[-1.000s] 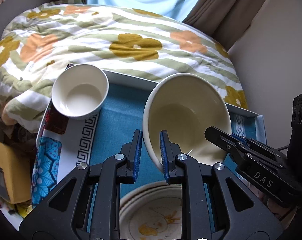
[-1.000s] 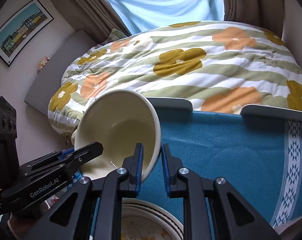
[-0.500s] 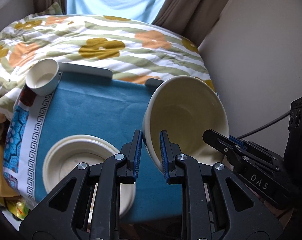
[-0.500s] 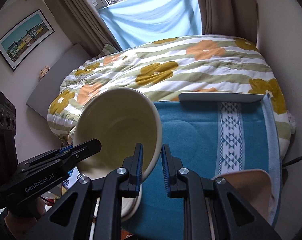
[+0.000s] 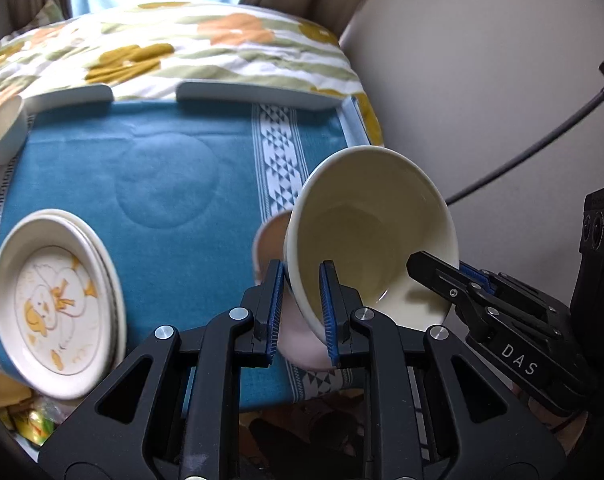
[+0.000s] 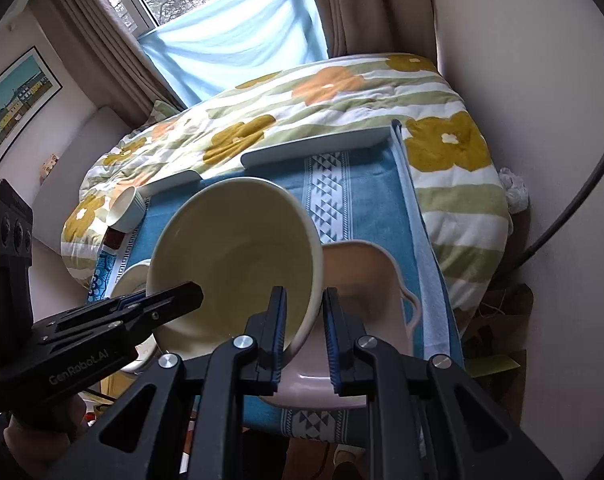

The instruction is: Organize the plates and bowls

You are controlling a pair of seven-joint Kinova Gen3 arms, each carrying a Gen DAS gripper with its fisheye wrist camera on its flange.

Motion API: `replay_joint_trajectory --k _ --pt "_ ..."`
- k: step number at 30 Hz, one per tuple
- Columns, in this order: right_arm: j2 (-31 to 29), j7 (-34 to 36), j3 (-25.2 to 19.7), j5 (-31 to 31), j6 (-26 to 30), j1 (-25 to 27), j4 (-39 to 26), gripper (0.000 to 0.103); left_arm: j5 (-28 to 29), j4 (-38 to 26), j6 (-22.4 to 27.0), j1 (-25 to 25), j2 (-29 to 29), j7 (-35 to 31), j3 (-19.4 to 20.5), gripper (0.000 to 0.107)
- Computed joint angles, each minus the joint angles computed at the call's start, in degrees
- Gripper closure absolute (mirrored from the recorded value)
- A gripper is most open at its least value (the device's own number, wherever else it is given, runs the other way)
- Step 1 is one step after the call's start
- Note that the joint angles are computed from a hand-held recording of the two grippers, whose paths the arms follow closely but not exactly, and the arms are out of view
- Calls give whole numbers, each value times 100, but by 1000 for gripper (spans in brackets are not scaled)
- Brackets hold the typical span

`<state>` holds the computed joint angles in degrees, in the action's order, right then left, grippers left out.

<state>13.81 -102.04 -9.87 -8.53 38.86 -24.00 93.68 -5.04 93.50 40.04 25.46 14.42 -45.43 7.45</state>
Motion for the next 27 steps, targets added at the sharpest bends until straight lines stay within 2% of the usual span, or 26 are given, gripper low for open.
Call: replay_joint_trajectory --k 12,27 --pt "380 438 -35 -420 -100 336 345 86 115 -557 471 103 899 -480 -23 92" --pt "715 543 -20 -438 105 341 143 86 140 -928 880 139 1315 -701 -136 92"
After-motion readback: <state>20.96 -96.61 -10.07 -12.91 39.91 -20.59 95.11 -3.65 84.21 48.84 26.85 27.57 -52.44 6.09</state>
